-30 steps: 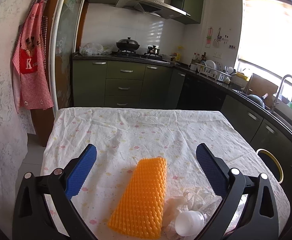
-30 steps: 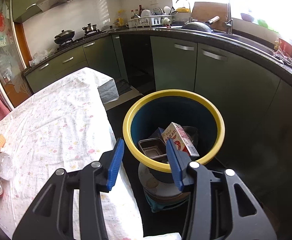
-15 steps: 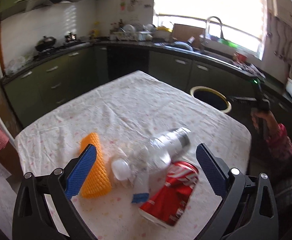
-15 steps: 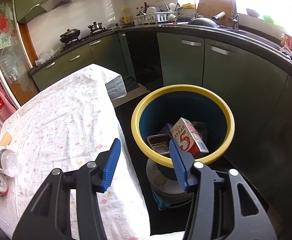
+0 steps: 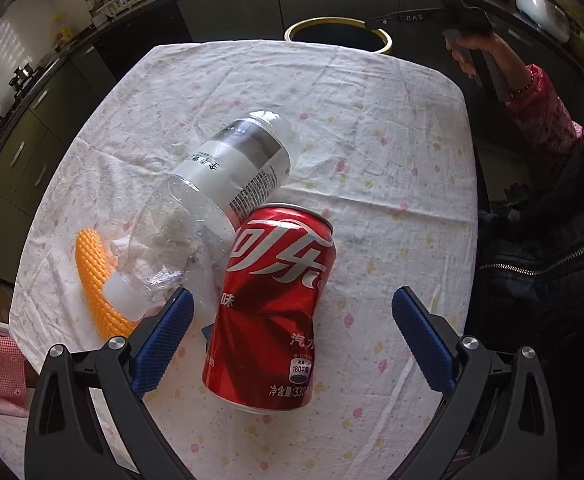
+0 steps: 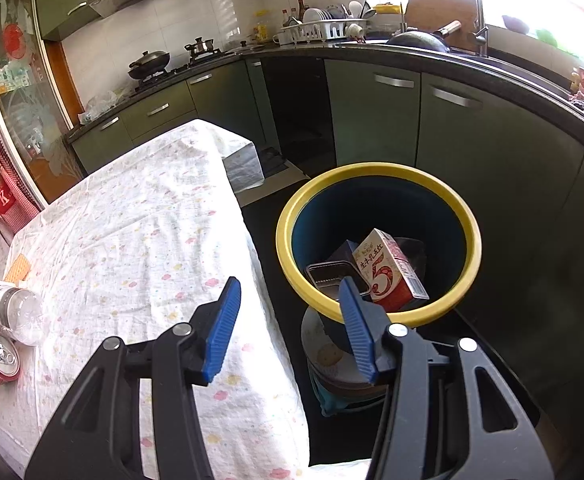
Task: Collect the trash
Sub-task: 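Grasp the red cola can with the left tool, then carry the cola can over the bin and open the left tool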
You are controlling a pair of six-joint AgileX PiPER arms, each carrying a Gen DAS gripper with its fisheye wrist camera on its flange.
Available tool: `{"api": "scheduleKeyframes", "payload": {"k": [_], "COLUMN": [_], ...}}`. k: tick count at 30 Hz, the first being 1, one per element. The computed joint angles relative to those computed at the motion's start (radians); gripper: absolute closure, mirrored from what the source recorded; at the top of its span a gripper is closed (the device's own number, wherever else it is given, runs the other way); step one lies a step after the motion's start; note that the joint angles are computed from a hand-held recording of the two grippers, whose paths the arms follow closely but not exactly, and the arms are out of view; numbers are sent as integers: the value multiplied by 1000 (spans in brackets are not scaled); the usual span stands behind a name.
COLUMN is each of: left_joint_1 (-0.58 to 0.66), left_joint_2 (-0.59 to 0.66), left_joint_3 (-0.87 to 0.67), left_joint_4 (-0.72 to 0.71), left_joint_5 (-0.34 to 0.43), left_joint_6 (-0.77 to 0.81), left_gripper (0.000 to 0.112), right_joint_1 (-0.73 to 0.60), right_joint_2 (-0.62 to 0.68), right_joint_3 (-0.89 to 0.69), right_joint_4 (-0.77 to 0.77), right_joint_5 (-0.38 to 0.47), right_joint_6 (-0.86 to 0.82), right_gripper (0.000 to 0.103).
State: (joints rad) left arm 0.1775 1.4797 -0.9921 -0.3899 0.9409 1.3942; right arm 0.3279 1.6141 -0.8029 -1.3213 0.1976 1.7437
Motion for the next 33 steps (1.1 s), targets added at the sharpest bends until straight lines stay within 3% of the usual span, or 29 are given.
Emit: {"api": "scheduleKeyframes", "payload": {"k": [4, 10, 15, 18, 26, 33], "left_joint_1": [-27, -63, -95, -105, -100, -61], "left_joint_2": [42, 95, 115, 130, 96, 28], "left_joint_3": [-23, -37, -21, -22, 17, 38], "left_joint_4": [44, 102, 164, 181, 180, 139], "left_joint_5": [-4, -27, -67, -75, -109, -88], "left_joint_6": [-47, -128, -183, -223, -281, -284], "left_gripper": [15, 34, 42, 59, 59, 60], "right_joint_1": [-11, -18, -29, -31, -29, -26], "right_joint_2": [9, 34, 42, 43, 40, 40], "right_joint_3": [3, -1, -1, 1, 5, 5], "right_joint_4": [-18, -21, -47, -67, -104, -71], "right_joint_5": [-15, -38, -52, -55, -63, -71], "right_joint_6": [20, 20, 45, 66, 105, 69], "right_gripper": [54, 54, 54, 54, 54, 54]}}
